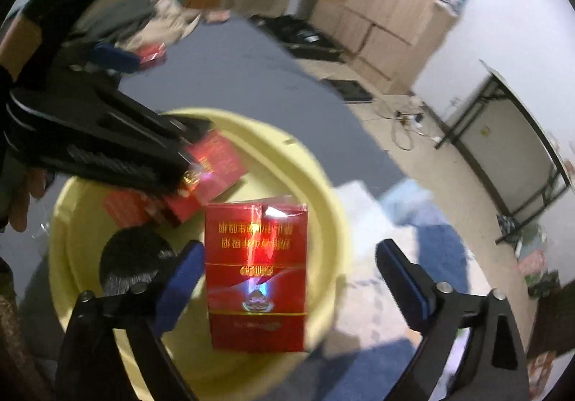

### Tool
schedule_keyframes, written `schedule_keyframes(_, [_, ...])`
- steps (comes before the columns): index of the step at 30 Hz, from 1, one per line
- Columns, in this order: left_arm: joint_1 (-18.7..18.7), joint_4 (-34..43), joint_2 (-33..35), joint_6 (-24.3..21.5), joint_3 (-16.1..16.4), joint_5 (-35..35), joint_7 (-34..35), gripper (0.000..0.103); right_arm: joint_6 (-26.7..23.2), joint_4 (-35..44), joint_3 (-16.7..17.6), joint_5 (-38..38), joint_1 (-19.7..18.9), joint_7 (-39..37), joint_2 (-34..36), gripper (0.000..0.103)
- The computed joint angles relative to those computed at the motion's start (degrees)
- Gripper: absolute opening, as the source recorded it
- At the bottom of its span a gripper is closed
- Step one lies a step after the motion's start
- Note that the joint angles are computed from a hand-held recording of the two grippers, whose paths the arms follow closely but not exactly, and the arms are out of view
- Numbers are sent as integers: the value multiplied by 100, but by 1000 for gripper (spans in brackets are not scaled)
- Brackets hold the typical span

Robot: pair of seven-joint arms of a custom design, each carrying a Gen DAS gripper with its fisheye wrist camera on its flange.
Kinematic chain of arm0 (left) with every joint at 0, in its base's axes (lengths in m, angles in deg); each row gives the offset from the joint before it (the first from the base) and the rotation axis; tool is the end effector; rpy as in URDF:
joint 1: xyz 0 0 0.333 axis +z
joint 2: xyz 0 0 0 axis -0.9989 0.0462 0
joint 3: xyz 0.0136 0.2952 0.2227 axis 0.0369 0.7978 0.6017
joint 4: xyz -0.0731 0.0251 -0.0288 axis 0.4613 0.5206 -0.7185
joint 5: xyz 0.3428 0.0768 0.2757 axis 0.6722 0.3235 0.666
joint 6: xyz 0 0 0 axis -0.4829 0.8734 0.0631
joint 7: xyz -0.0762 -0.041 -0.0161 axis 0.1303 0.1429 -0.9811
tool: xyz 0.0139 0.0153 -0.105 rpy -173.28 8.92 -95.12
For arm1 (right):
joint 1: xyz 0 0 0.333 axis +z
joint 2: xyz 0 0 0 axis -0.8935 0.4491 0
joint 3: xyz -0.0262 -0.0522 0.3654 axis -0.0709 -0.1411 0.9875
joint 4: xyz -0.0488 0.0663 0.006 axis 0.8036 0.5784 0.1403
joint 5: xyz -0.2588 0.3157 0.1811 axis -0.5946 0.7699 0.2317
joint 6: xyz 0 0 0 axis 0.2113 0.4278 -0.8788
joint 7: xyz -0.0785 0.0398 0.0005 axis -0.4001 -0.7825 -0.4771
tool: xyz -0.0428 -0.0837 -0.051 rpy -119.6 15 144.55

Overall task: Organize rigid objects
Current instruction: 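Carry the red Diamond box to the yellow basin and release it, then grasp the lavender puff with left tool while right tool grasps black foam disc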

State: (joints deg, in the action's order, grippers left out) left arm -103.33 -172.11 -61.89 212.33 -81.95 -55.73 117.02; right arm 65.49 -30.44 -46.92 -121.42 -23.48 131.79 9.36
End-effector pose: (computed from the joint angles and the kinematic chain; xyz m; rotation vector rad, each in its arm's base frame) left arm 0.4782 -0.3454 0.5511 -1.4107 2.1532 -0.7072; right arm 0.3818 0.5152 0.5507 -2.1374 1.4584 -0.9015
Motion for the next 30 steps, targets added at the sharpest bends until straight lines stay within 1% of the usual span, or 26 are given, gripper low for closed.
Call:
schedule_keyframes(3, [-34,-57,-165,428,-111,112,-144,103,-269,-505,99,-191,-45,696,-703,103])
schedule_keyframes(4, [-85,-52,-175,512,-148,121,-66,103,-310,-749,165,-288,-108,1049,-1020,103])
schedule_keyframes(6, [-200,-23,-153,595,-212,113,174,103,-349,-1090,311,-300,-248,1416,-1443,103])
schedule_keyframes(8, [-355,79,-5,803,-160,-149,551,103,-531,-1378,501,-192,-346,1690,-1820,103])
schedule_keyframes(9, [-495,144,88,887,-133,-427,807,103,-619,-1555,578,-103,-390,1795,-2039,103])
schedule_keyframes(10, [-601,204,144,947,-195,-668,984,103,-703,-1670,660,-12,-433,1863,-2196,103])
schedule_keyframes(11, [-907,251,275,1183,-61,-1310,1562,103,-850,-1840,735,134,-467,1956,-2433,103])
schedule_keyframes(13, [-1275,390,456,1203,28,-2451,2592,103,-1158,-2086,923,371,-559,2179,-2842,103])
schedule_keyframes(15, [-1533,573,684,1249,-49,-3446,3606,103,-1514,-2540,1143,580,-657,2703,-3519,103])
schedule_keyframes(16, [-1598,659,784,1221,-122,-3865,4005,103,-1661,-2630,1217,681,-714,2794,-3687,103])
schedule_keyframes(17, [-1631,774,900,1120,-206,-4177,4268,103,-1937,-2666,1269,838,-765,2770,-3810,103])
schedule_keyframes(18, [-1645,889,1024,1028,-293,-4271,4325,103,-2183,-2672,1308,981,-802,2717,-3888,103])
schedule_keyframes(20, [-1692,981,1197,1073,-366,-3603,3782,103,-2487,-2717,1411,1115,-895,2836,-4072,103])
schedule_keyframes(21, [-1713,1006,1249,1096,-366,-3262,3535,103,-2532,-2737,1431,1130,-921,2867,-4141,103])
schedule_keyframes(22, [-1728,1029,1283,1086,-356,-2966,3302,103,-2513,-2788,1420,1150,-915,2874,-4230,103])
schedule_keyframes(24, [-1786,1057,1341,1061,-307,-2269,2765,103,-2265,-2962,1356,1175,-878,2908,-4454,103])
schedule_keyframes(25, [-1788,1067,1369,1055,-308,-2092,2632,103,-2206,-3013,1353,1223,-879,2907,-4533,103])
schedule_keyframes(28, [-1763,1055,1440,1128,-349,-1915,2449,103,-2187,-3214,1312,1386,-920,2830,-4787,103])
schedule_keyframes(29, [-1735,989,1428,1240,-375,-1939,2500,103,-2154,-3297,1270,1451,-929,2791,-4864,103])
schedule_keyframes(30, [-1747,964,1499,1458,-381,-1848,2494,103,-2124,-3386,1201,1532,-908,2718,-4990,103])
